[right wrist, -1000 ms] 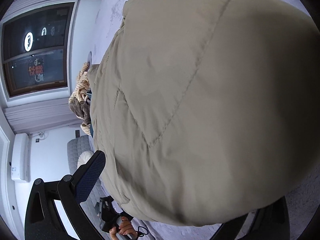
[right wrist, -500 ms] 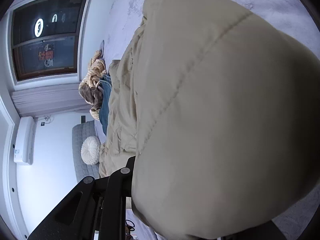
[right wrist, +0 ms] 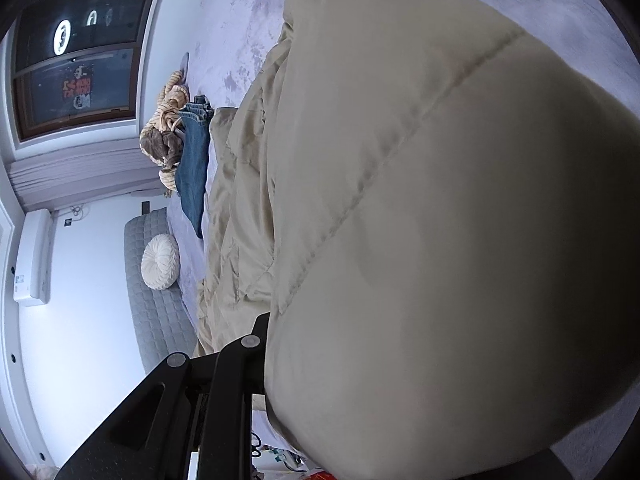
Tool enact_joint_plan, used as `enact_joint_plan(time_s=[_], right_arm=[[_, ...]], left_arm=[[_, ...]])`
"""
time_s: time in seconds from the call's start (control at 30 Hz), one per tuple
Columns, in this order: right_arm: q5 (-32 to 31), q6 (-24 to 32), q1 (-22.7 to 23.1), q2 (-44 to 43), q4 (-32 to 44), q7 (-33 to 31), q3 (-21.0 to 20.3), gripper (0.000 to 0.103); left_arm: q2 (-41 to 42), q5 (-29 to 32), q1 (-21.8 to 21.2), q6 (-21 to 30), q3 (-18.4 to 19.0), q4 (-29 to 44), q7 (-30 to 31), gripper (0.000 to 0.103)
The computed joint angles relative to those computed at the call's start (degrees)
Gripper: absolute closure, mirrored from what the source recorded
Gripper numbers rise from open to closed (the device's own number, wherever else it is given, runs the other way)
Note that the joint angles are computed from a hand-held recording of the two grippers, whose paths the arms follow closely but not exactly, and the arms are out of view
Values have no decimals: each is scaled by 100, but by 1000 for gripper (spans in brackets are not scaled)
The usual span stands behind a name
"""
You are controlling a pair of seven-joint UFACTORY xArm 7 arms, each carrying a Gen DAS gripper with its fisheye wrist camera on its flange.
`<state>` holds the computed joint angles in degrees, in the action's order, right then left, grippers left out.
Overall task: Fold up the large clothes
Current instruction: 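Lay the fold down and open both grippers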
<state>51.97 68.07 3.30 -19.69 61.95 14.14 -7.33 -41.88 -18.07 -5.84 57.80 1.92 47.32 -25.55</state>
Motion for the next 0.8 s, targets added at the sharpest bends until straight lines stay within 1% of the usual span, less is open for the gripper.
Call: enact_joint_plan(time_s=[0.1,0.17,0.23,0.3,0.4,0.47,0.5,0.57,0.63,0.7,0.73,0.77,0.8], right_arm=[[-222,17,-74,-407,-398,202,23,80],[-394,-67,-68,-508,-553,325,78,76],[-609,-124,-37,-478,-527,447,142,72],[-922,-78,-30,-434,-355,631,202,61],[-1430,-12,-54,-460,-174,968,302,55],[-1688,28,-78,-569,-180,1202,342,52],[-1854,79,-97,-622,-161,1353,375,51],[-2111,83,-83,-596,-71,1585,461,51],[-2422,176,-65,-649,26,1779,550,51],[-2724,257,-5,-612,217,1904,667,52],[-2847,281,23,-626,265,1919,697,53],[-2951,324,61,-706,266,1897,718,60],[-3029,375,114,-698,342,1871,747,64]], left_arm=[[-278,-18,-43,257,80,-316,115,87],[-309,46,10,417,74,-398,119,80],[-378,203,143,644,25,-407,18,61],[-560,247,225,789,106,-486,24,59],[-746,417,344,1129,148,-445,82,58],[-884,625,452,1354,124,-387,150,50],[-941,836,566,1463,13,-309,110,45],[-1057,1194,712,1569,-72,-198,175,45],[-1087,1246,732,1623,29,-94,286,45],[-1099,1257,711,1608,30,-23,384,45],[-1092,1255,690,1600,26,4,439,45],[-1088,1225,654,1584,18,2,488,45],[-1075,1171,595,1594,20,-28,551,45]])
